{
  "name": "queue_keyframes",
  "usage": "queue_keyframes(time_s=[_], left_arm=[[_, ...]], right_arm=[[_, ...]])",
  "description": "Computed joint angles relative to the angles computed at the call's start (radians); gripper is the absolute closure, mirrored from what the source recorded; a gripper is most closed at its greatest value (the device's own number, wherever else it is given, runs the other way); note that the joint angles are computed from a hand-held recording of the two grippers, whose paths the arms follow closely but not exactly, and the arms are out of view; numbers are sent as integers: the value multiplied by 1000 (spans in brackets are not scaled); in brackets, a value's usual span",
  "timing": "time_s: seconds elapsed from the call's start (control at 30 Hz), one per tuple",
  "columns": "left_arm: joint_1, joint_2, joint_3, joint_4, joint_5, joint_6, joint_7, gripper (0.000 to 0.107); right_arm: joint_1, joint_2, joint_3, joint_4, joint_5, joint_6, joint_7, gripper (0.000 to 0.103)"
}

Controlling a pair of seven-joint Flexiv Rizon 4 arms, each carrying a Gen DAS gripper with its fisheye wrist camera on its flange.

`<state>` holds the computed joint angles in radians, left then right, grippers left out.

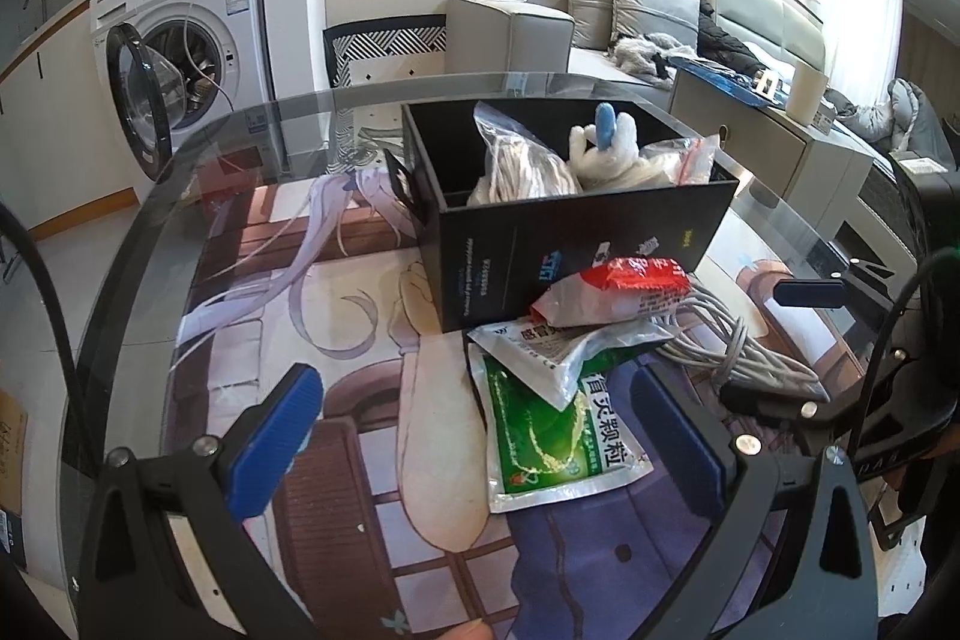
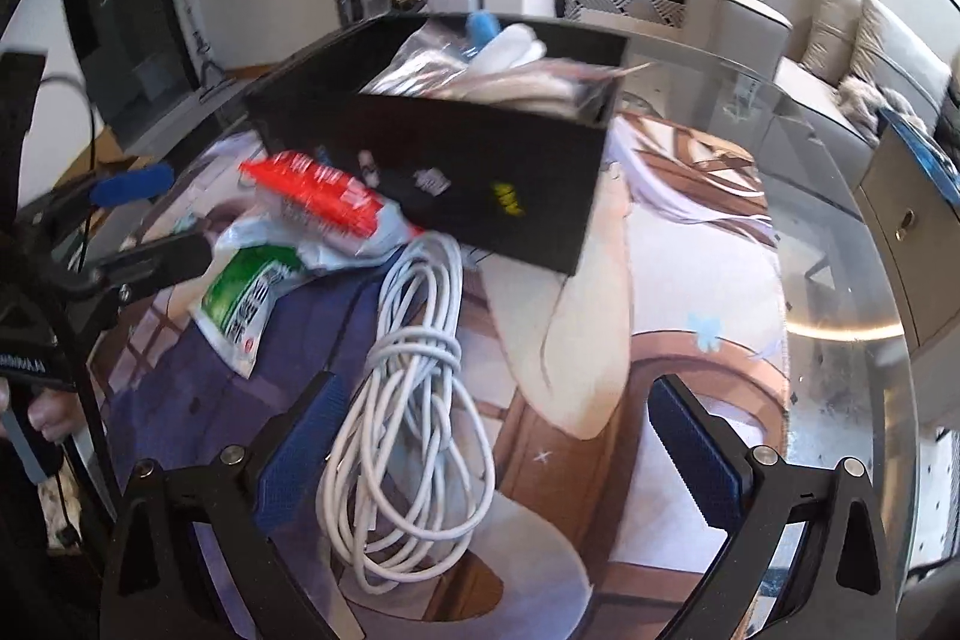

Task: Organize soft objects
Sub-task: 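Open both grippers and withdraw them from the black box, then grasp the white cable coil with the right gripper while the left gripper grasps the green packet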

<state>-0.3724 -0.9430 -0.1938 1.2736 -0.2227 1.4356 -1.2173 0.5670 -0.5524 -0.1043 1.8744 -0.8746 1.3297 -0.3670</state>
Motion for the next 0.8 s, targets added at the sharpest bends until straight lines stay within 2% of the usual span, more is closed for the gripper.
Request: queue_keyframes(time_s=[0.3, 0.4, 0.53, 0.67, 0.8], left_arm=[[-16, -18, 16, -30, 6, -46, 0, 4], [-27, -23, 33, -42, 15, -65, -4, 4], [-35, -29, 45, -52, 24, -77, -13, 4], [-35, -30, 51, -54, 29, -89, -21, 4], [-30, -30, 46, -55, 30, -91, -25, 4]], right_arm=[[-1, -8, -5, 3, -40, 26, -22, 3], [-10, -18, 8, 0, -15, 51, -48, 20], [11, -24, -17, -1, -2, 78, -59, 31], [46, -21, -66, 8, -23, 113, -37, 56], [53, -17, -78, 19, -15, 136, -47, 59]])
